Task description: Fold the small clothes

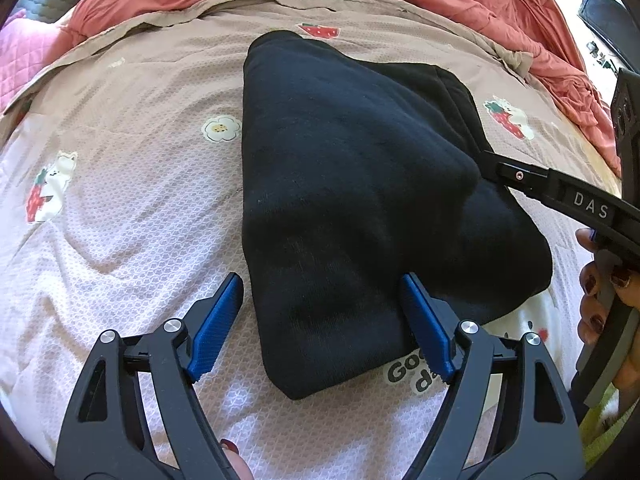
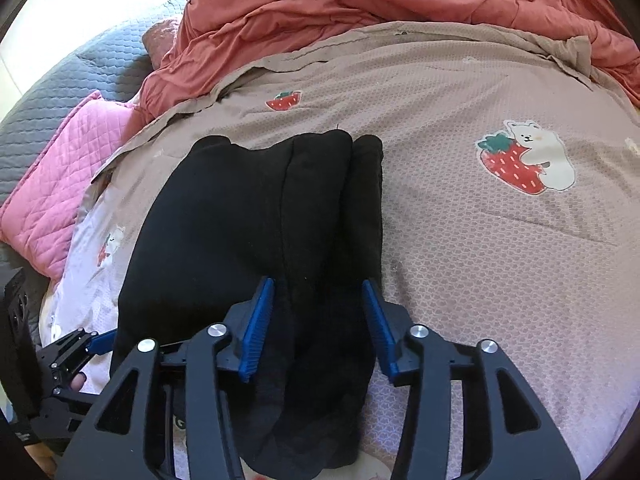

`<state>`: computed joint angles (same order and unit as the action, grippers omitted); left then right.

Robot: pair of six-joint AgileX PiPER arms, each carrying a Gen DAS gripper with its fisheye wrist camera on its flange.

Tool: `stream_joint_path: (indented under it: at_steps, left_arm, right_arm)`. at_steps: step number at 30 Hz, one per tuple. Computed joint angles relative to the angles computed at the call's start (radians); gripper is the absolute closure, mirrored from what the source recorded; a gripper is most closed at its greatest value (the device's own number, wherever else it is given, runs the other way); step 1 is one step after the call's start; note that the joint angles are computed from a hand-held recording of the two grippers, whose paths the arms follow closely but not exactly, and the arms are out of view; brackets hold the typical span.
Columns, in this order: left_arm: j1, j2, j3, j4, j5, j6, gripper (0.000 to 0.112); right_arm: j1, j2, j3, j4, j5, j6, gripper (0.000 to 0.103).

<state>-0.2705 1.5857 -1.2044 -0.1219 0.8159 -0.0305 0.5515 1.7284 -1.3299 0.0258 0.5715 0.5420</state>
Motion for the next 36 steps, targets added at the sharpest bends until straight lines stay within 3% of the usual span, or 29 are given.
stream_joint_path:
  at_steps: [6,8,16,19,25,29,36]
  left_arm:
    - [0.012,-0.018,0.000,-0.005,0.018,0.002,0.039]
    - [0.008,-0.029,-0.001,0.023,0.025,-0.022,0.024]
    - [0.025,-0.094,0.002,0.055,0.050,-0.030,0.019]
    - [0.040,-0.133,0.009,0.063,0.060,-0.032,0.019]
    - [0.062,-0.210,0.020,0.075,0.074,-0.018,0.019]
    - [0.070,-0.258,0.029,0.076,0.082,-0.010,0.019]
    - [0.089,-0.350,0.072,0.046,0.107,0.023,0.019]
  right_arm:
    - [0.027,-0.043,0.027,-0.121,-0.010,0.122,0.020]
    - [0.038,-0.062,0.041,-0.162,-0.018,0.169,0.011]
    - [0.134,-0.178,0.110,-0.564,-0.013,0.557,0.005]
    - [0.182,-0.215,0.134,-0.725,0.028,0.718,0.005]
    - [0.311,-0.287,0.181,-0.909,0.146,0.949,0.005]
    - [0.451,-0.326,0.189,-0.998,0.300,1.044,0.005]
    - [0.625,-0.358,0.169,-1.008,0.490,1.090,0.005]
